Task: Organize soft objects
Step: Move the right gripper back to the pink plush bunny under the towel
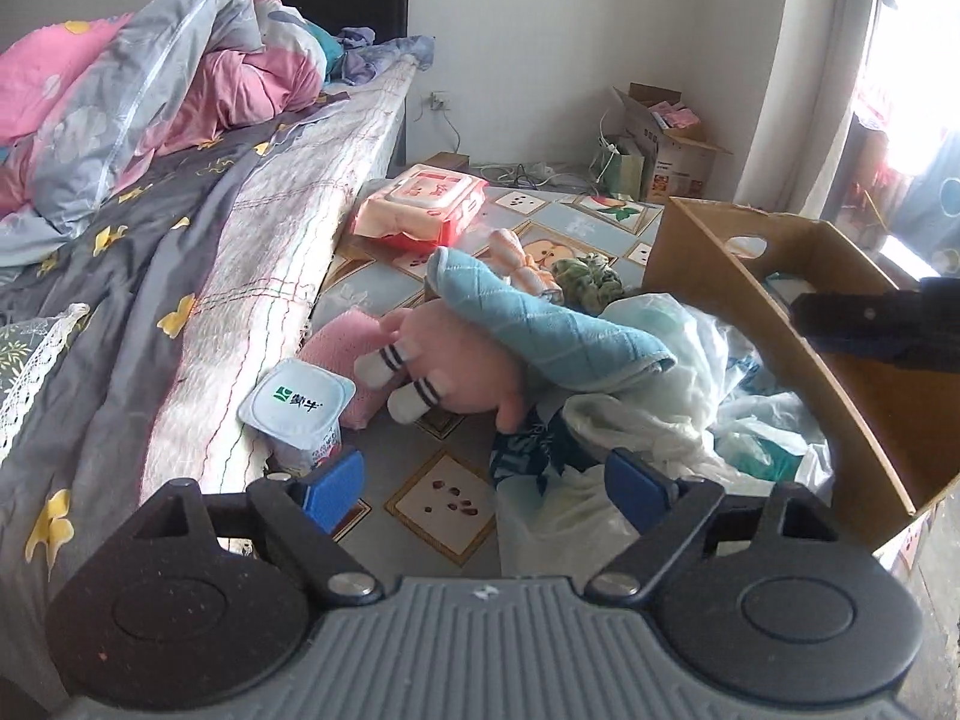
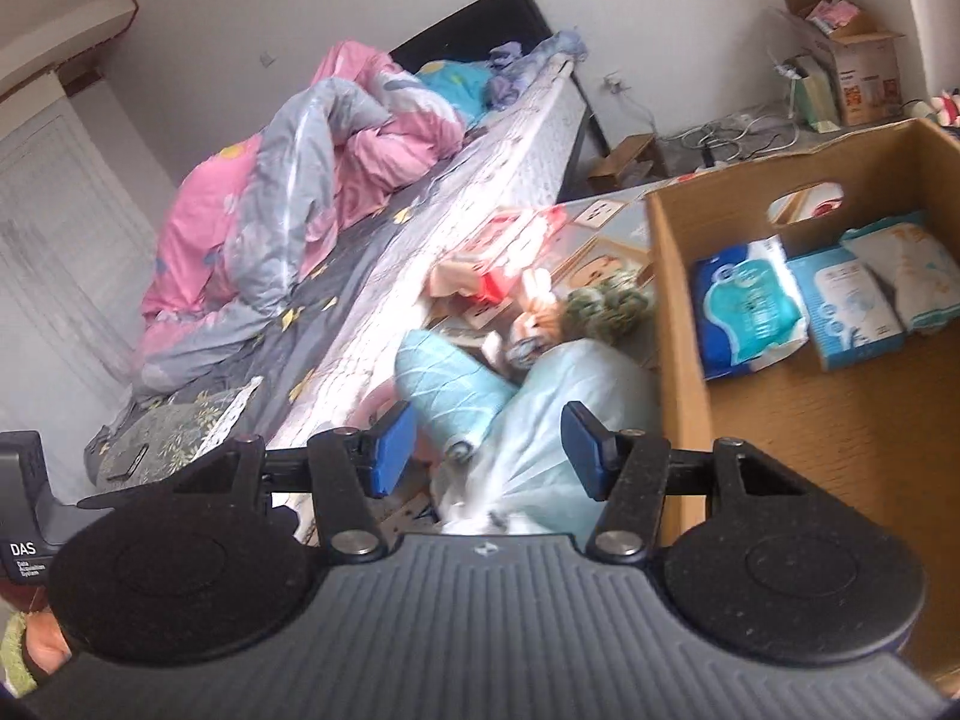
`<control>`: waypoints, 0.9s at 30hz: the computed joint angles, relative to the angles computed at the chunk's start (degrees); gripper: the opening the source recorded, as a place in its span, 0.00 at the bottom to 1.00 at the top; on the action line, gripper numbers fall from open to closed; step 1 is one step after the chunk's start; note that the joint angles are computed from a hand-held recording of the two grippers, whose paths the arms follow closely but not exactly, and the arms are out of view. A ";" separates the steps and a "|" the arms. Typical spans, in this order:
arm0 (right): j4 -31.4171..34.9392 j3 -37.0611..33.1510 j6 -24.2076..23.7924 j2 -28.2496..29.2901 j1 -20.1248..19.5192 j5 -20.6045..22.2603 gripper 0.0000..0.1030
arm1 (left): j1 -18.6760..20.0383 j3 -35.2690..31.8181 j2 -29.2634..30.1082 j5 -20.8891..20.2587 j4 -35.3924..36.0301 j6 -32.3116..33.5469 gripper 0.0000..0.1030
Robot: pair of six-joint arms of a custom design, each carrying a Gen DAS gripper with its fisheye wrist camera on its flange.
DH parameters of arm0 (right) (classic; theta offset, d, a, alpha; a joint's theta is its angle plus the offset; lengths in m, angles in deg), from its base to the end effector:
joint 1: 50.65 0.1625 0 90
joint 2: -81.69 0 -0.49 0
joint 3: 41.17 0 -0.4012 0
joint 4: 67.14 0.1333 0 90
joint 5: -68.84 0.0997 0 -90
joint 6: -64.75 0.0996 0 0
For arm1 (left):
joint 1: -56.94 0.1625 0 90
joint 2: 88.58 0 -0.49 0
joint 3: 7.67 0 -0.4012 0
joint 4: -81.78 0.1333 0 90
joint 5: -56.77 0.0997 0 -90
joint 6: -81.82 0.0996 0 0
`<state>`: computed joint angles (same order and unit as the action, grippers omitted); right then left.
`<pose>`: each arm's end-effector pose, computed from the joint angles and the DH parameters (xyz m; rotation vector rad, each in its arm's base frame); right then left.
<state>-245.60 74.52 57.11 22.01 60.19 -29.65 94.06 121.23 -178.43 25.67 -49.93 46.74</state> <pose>0.3274 -0.5266 0.2232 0.6609 -2.8619 0.8739 -0.1989 -0.4246 0.3530 0.3213 2.2436 -0.9264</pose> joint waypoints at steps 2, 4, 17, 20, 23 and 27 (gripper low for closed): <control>1.07 -0.70 0.17 1.60 1.17 -0.03 0.52 | -0.03 1.28 -0.07 1.33 -2.09 0.97 0.85; 1.65 -1.36 0.11 3.13 2.31 -0.63 0.52 | 0.39 2.29 0.55 2.36 -5.80 3.48 0.84; -1.57 -10.84 -7.59 14.13 4.54 -10.73 0.52 | 12.05 -4.93 9.50 -8.51 -28.67 21.01 0.47; -0.59 -13.06 -10.22 16.35 4.50 -12.25 0.52 | 14.48 -8.28 10.50 -12.91 -26.87 19.40 0.43; 1.37 -15.07 -12.58 18.31 4.43 -12.82 0.52 | 16.86 -11.89 11.63 -17.32 -24.52 17.66 0.48; 2.06 -16.01 -15.42 19.89 4.67 -13.24 0.52 | 18.85 -16.17 14.04 -19.46 -21.47 16.64 0.65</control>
<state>-243.55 58.51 41.70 41.90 64.86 -42.89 112.90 105.06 -164.40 6.21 -71.40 63.38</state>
